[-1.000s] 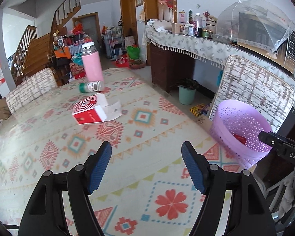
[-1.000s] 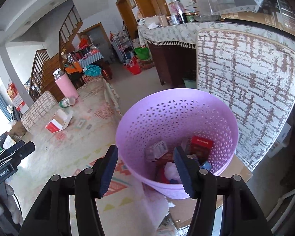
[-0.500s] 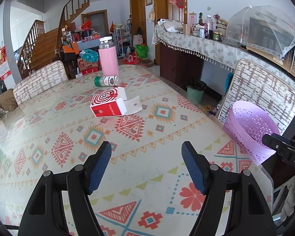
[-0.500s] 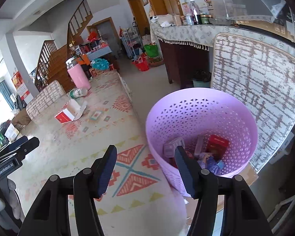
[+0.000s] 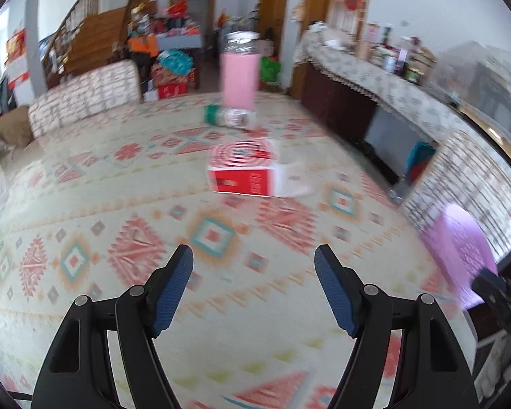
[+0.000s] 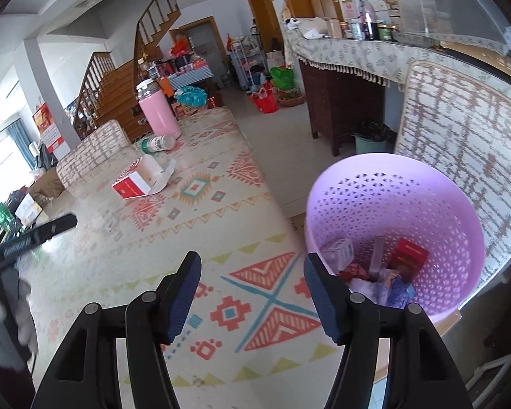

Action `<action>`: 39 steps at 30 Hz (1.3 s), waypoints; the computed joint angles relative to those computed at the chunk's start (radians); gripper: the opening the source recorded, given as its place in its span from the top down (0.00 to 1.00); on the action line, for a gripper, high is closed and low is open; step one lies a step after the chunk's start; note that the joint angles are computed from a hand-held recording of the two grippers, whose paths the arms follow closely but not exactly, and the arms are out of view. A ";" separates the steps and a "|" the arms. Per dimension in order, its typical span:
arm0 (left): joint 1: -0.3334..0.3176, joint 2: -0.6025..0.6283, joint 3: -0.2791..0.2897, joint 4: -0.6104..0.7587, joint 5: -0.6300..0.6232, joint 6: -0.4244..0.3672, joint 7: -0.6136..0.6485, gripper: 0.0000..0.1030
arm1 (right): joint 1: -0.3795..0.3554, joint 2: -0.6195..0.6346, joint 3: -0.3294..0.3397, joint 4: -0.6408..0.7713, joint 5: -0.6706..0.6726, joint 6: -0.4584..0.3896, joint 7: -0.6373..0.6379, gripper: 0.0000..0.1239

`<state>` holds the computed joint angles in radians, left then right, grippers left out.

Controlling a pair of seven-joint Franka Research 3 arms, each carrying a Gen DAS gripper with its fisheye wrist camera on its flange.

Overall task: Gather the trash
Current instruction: 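Move both open tools back toward the red-and-white spiral box, then grasp the red-and-white spiral box with the left tool and lift it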

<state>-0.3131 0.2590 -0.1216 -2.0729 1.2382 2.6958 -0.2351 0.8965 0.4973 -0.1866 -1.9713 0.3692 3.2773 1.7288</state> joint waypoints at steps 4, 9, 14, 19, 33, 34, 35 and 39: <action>0.067 0.033 0.025 0.007 -0.089 0.102 0.060 0.29 | -0.075 0.029 0.078 0.054 -0.025 -0.031 -0.017 0.43; 0.095 0.110 0.064 0.075 -0.192 0.188 0.158 0.29 | -0.162 0.077 0.171 0.122 -0.054 -0.062 -0.023 0.43; 0.103 0.193 0.090 0.175 -0.317 0.231 0.285 0.29 | -0.232 0.111 0.246 0.164 -0.072 -0.084 -0.039 0.43; 0.137 0.283 0.075 0.297 -0.466 0.253 0.456 0.29 | -0.266 0.133 0.282 0.194 -0.080 -0.103 -0.054 0.43; 0.587 0.516 -0.526 0.384 -0.929 0.202 1.248 0.28 | -0.345 0.184 0.372 0.247 -0.062 -0.128 -0.103 0.42; 0.602 0.511 -0.555 0.362 -0.940 0.200 1.288 0.27 | -0.347 0.187 0.376 0.252 -0.060 -0.131 -0.106 0.42; 0.605 0.504 -0.565 0.348 -0.950 0.195 1.312 0.27 | -0.349 0.190 0.380 0.257 -0.059 -0.135 -0.111 0.42; 0.564 0.475 -0.562 0.319 -0.965 0.168 1.388 0.27 | -0.360 0.203 0.403 0.276 -0.049 -0.145 -0.128 0.42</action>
